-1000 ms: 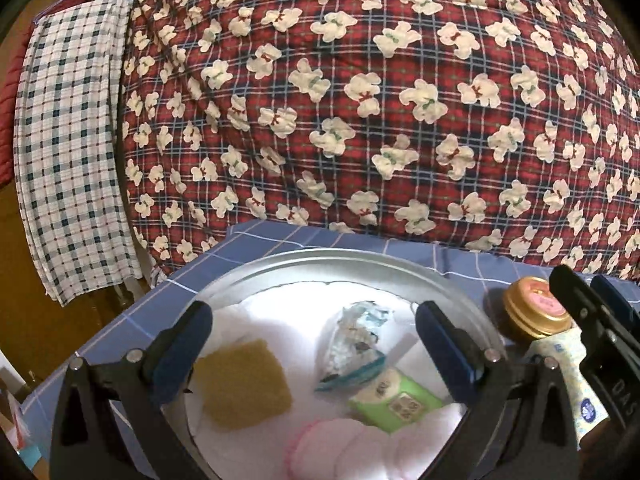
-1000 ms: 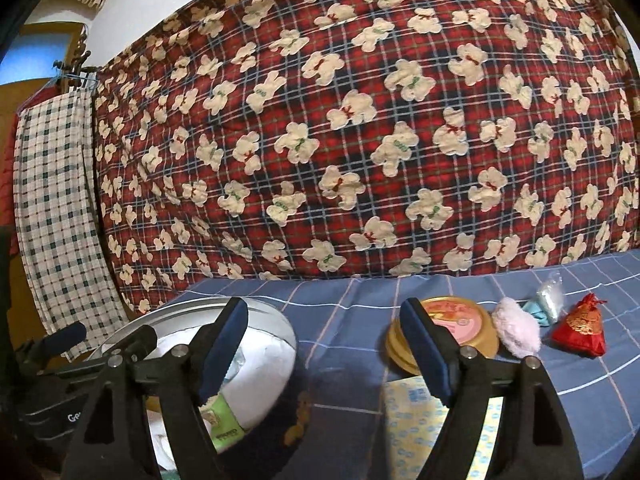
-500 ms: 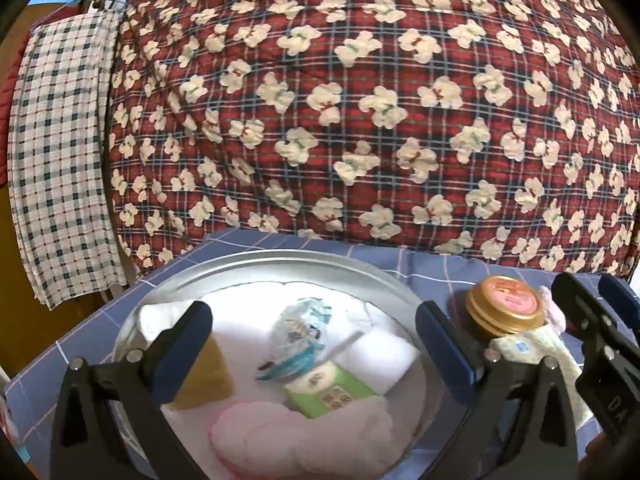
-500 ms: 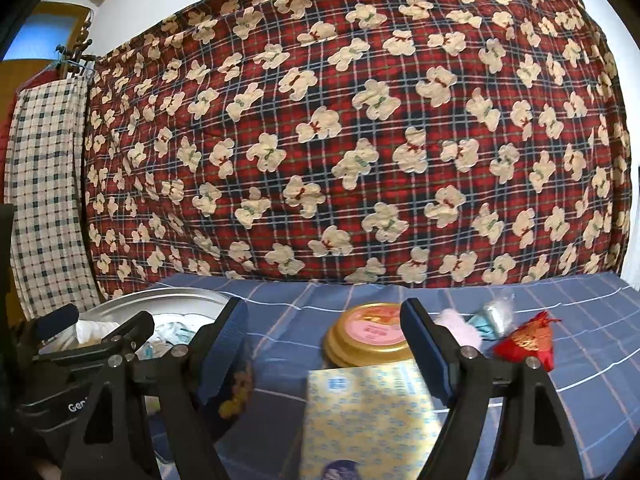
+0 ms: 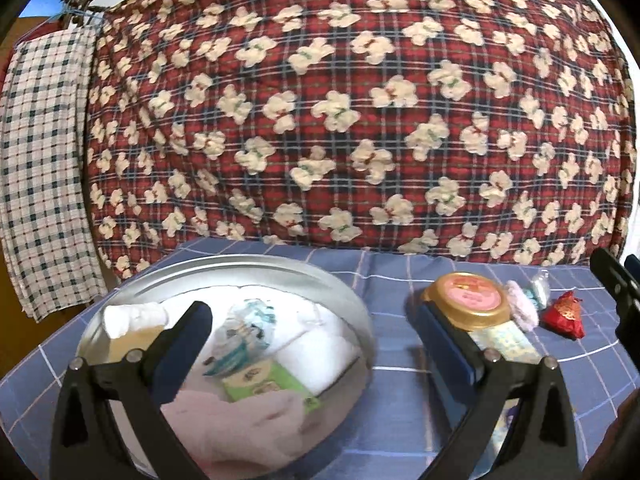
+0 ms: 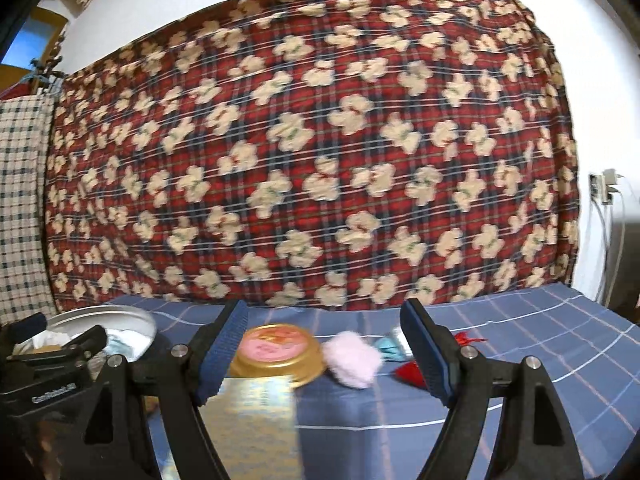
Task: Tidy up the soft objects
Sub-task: 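Move both tools back toward the remaining items on the table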
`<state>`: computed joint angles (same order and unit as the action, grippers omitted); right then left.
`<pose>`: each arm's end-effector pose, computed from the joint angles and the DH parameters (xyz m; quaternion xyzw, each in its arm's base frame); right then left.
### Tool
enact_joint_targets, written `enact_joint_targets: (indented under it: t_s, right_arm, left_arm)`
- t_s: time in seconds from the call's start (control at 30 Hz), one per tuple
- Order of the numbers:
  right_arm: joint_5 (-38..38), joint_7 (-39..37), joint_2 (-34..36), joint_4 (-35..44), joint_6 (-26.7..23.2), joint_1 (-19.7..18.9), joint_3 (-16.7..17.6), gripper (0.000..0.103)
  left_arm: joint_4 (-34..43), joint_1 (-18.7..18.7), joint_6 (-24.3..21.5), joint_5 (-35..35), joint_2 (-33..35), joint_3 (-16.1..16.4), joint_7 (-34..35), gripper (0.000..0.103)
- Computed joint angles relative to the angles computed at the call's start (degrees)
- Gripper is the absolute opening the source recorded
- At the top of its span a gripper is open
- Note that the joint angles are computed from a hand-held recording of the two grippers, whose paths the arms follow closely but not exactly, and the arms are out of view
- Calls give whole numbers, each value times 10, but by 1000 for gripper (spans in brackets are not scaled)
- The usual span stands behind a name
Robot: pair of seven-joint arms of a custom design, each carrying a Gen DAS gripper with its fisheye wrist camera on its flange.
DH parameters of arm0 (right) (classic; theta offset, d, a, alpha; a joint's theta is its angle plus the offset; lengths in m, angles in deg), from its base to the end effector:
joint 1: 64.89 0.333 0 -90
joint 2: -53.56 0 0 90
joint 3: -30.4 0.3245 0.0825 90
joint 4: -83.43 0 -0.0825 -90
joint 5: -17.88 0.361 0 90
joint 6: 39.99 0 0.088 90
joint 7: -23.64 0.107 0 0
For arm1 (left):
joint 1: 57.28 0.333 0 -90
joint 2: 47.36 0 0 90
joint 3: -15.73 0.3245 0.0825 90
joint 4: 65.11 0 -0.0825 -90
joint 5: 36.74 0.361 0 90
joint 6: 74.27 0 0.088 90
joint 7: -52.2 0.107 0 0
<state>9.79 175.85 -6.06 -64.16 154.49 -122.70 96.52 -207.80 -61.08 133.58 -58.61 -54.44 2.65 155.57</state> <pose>0.4029 0.2009 0.5168 -0.4467 0.6003 -0.5173 0.4153 0.4681 -0.0966 0.5094 -0.5520 0.5988 -0.4331 0.3862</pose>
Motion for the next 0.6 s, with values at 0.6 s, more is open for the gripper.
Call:
enact_joint_targets:
  t_s: [0.6]
  right_arm:
    - [-17, -67, 53, -81, -36, -5, -88, 81]
  left_arm:
    - [-5, -49, 12, 165, 1, 13, -96, 103]
